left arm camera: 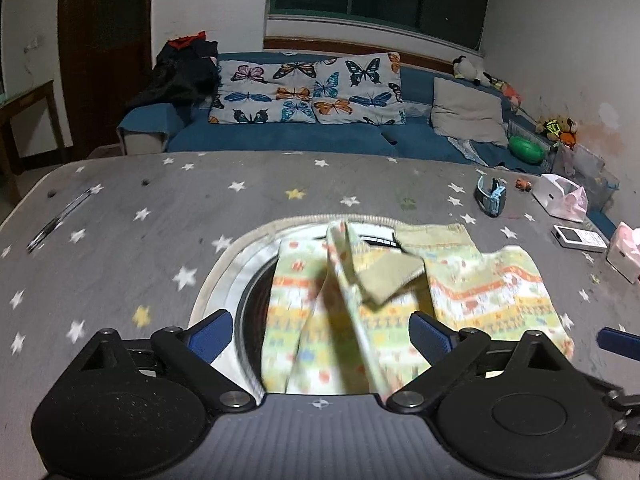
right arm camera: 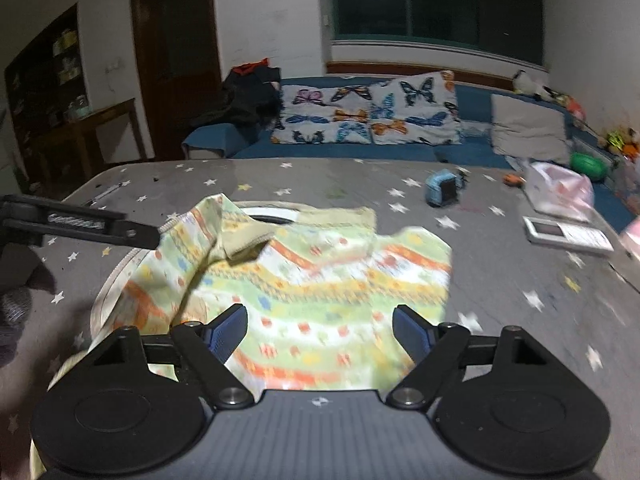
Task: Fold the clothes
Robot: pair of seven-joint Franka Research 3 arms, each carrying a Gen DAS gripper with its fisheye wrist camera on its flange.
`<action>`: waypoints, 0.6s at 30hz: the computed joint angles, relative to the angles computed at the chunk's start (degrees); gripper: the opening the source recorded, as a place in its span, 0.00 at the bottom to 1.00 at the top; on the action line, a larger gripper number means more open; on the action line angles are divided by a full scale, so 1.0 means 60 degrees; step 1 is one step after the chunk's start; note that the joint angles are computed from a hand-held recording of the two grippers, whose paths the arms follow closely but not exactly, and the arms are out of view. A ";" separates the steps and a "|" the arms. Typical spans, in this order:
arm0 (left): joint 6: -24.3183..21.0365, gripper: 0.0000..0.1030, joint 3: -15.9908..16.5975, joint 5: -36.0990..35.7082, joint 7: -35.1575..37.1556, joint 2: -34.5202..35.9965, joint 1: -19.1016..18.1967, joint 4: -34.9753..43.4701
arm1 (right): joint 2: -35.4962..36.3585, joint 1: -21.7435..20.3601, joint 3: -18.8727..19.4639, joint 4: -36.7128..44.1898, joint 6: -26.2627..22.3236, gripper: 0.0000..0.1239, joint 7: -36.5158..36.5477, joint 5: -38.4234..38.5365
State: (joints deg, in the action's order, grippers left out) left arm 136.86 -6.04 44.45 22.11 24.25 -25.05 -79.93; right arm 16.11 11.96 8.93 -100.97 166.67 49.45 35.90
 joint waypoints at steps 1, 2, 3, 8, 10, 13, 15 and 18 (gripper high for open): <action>-0.0005 0.91 -0.0036 -0.0138 0.0214 0.0232 0.0071 0.0318 | 0.0269 0.0092 -0.0053 0.0362 -0.0109 0.63 0.0089 -0.0205; 0.0006 0.91 -0.0067 -0.0312 0.0462 0.0478 0.0133 0.0645 | 0.0534 0.0132 -0.0070 0.0743 -0.0320 0.61 0.0174 -0.0355; -0.0076 0.90 -0.0081 -0.0511 0.0740 0.0775 0.0166 0.1053 | 0.0810 0.0167 -0.0082 0.1148 -0.0551 0.58 0.0264 -0.0505; -0.0696 0.82 0.0068 -0.1429 0.1876 0.2116 0.0162 0.2928 | 0.2297 0.0410 -0.0224 0.3321 -0.1649 0.53 0.1007 -0.1276; -0.0921 0.78 0.0123 -0.1818 0.2284 0.2633 0.0173 0.3671 | 0.2895 0.0510 -0.0265 0.4176 -0.2019 0.51 0.1274 -0.1613; -0.0913 0.64 0.0107 -0.2470 0.2691 0.3028 0.0284 0.4181 | 0.3639 0.0645 -0.0336 0.5243 -0.2572 0.48 0.1654 -0.2054; -0.0896 0.48 0.0120 -0.2768 0.2906 0.3151 0.0325 0.4283 | 0.4157 0.0738 -0.0390 0.6009 -0.3007 0.44 0.1926 -0.2327; -0.0658 0.21 0.0085 -0.3200 0.2979 0.3126 0.0437 0.4074 | 0.4766 0.0831 -0.0433 0.6895 -0.3472 0.37 0.2194 -0.2646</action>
State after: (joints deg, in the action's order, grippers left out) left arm 132.91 -5.53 25.26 39.99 43.01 -22.42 -55.49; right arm 44.71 16.95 6.33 -59.60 145.84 62.62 20.03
